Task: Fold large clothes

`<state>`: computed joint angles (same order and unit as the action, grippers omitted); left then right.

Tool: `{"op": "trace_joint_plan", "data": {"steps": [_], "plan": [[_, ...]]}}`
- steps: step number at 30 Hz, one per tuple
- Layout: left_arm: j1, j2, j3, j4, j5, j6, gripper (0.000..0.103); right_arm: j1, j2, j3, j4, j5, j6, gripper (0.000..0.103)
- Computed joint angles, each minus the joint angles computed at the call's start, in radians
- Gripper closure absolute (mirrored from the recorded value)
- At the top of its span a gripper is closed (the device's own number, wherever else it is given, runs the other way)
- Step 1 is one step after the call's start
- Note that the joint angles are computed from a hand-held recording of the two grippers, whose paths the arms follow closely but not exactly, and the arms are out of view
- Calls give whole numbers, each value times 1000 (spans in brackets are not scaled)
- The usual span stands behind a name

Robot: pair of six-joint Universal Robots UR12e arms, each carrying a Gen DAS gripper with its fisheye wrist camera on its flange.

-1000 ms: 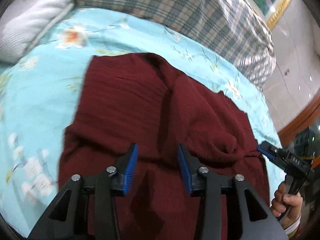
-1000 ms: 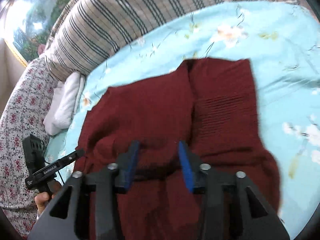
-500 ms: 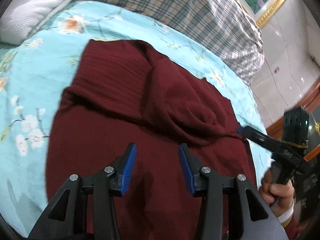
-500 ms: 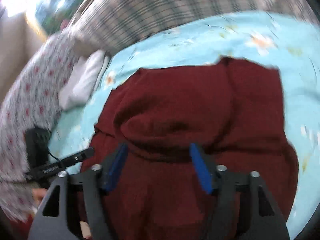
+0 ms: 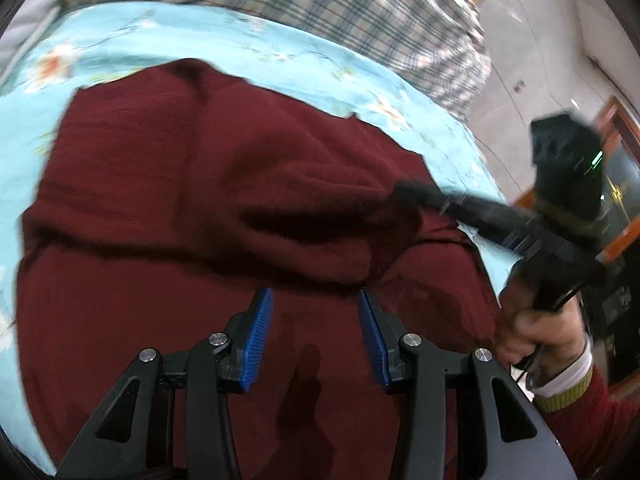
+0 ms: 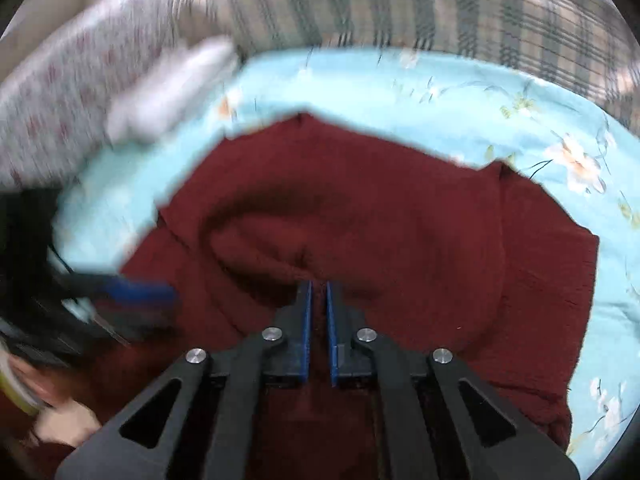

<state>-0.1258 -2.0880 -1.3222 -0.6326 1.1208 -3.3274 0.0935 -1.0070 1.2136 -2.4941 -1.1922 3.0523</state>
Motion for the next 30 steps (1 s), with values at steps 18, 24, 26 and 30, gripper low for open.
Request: {"op": "trace_joint_plan", "data": {"steps": [18, 24, 26, 30], "plan": [[2, -11, 25, -133, 7, 139, 59, 12, 8, -15, 110, 38, -167, 41], [7, -12, 21, -101, -53, 146, 59, 35, 47, -76, 203, -71, -232, 99], [4, -21, 35, -96, -60, 159, 59, 21, 36, -61, 155, -19, -190, 100], [-18, -92, 153, -105, 8, 143, 60, -17, -2, -12, -7, 107, -73, 100]]}}
